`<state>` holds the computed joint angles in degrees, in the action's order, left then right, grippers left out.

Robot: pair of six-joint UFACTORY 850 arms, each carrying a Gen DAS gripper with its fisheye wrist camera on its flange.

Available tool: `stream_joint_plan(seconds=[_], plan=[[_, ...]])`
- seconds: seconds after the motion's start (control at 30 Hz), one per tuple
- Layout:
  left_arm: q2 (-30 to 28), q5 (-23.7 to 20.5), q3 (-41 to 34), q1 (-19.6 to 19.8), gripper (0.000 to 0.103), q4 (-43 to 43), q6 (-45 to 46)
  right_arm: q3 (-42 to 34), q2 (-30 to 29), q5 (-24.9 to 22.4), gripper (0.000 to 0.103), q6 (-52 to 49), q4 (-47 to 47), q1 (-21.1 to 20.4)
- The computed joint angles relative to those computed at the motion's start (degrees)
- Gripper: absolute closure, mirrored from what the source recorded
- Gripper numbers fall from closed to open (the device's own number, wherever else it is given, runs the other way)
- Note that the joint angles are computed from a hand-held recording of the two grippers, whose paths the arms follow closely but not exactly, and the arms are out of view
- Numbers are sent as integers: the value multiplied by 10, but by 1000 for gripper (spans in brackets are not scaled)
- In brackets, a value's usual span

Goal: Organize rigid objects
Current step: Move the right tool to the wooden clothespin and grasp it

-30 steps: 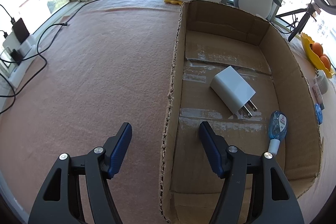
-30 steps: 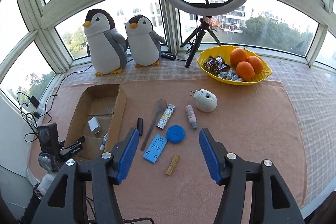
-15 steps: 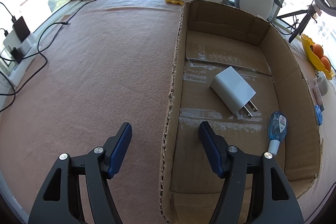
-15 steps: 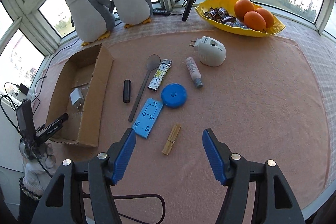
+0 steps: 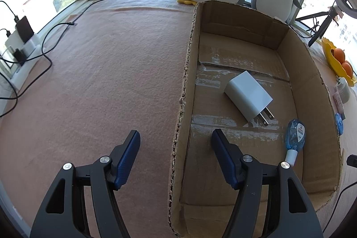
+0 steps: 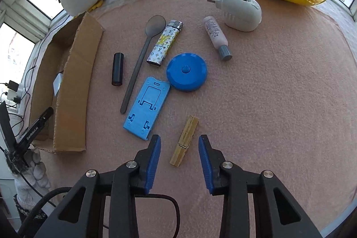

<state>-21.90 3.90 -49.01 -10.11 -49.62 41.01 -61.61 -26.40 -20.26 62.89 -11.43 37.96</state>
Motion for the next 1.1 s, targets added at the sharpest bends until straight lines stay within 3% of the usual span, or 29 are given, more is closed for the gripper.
stream_joint_plan(seconds=[0.53, 1.1], plan=[[1, -1, 1, 2, 34, 16, -16, -24, -37, -22, 86, -47, 31, -2], [0, 1, 1, 2, 34, 13, -14, -15, -8, -13, 91, 86, -111, 3]])
